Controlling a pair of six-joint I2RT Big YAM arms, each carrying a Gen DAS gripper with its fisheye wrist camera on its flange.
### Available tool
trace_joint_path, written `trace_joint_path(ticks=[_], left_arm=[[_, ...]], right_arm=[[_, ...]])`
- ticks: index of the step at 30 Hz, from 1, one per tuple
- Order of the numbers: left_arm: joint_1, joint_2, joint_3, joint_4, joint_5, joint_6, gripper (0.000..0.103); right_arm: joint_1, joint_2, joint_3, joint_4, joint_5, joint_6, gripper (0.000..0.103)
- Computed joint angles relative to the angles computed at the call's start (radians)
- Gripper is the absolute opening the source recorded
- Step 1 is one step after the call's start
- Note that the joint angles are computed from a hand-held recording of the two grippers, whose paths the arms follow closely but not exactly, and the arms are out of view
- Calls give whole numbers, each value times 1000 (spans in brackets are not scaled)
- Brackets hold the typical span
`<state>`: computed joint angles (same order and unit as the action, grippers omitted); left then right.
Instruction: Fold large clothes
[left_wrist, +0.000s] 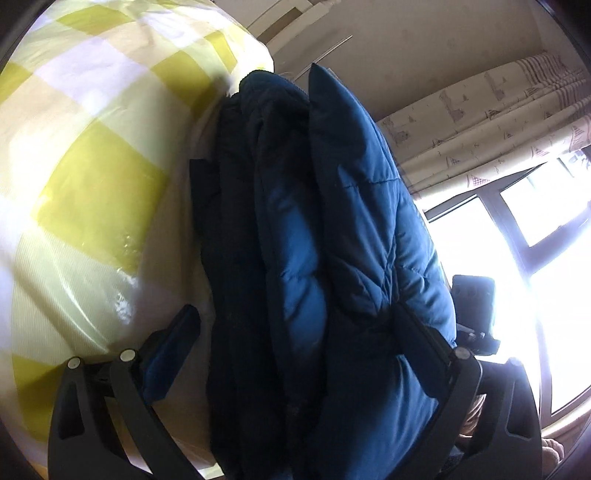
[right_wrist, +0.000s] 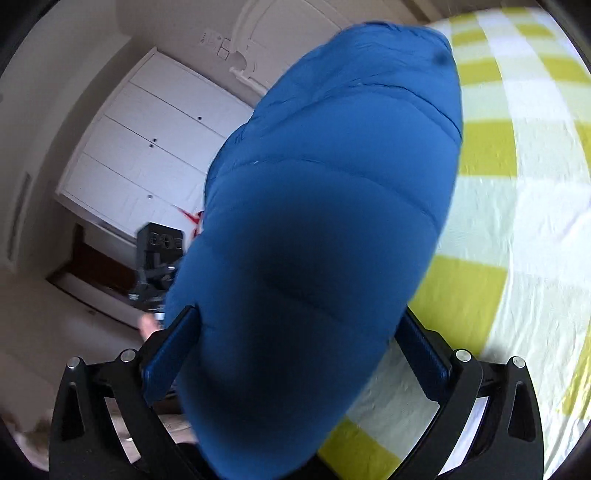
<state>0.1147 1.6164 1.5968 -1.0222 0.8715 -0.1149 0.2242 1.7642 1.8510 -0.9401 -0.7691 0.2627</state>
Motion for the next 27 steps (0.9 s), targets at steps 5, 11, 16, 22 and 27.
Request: trace_joint_path(ticks=[5,11,16,22,27], left_arm=[[-82,1,54,68,-47,-55,68],[-234,155,270,147,-125,-156,61],[-338,438,689,25,-248,-167,59],[-387,417,632,79,-399,-143,66],[-465,319,554,113,-773,-85,86]], right_arm=[[1,-99,-66,133,183,-76,75],[-101,-108,-28,180,316,-108,72],[-199,91,234,45,336,-74,72],[-228,67,143,89,362,-11,71],[-181,21,162,61,542,-37,92]])
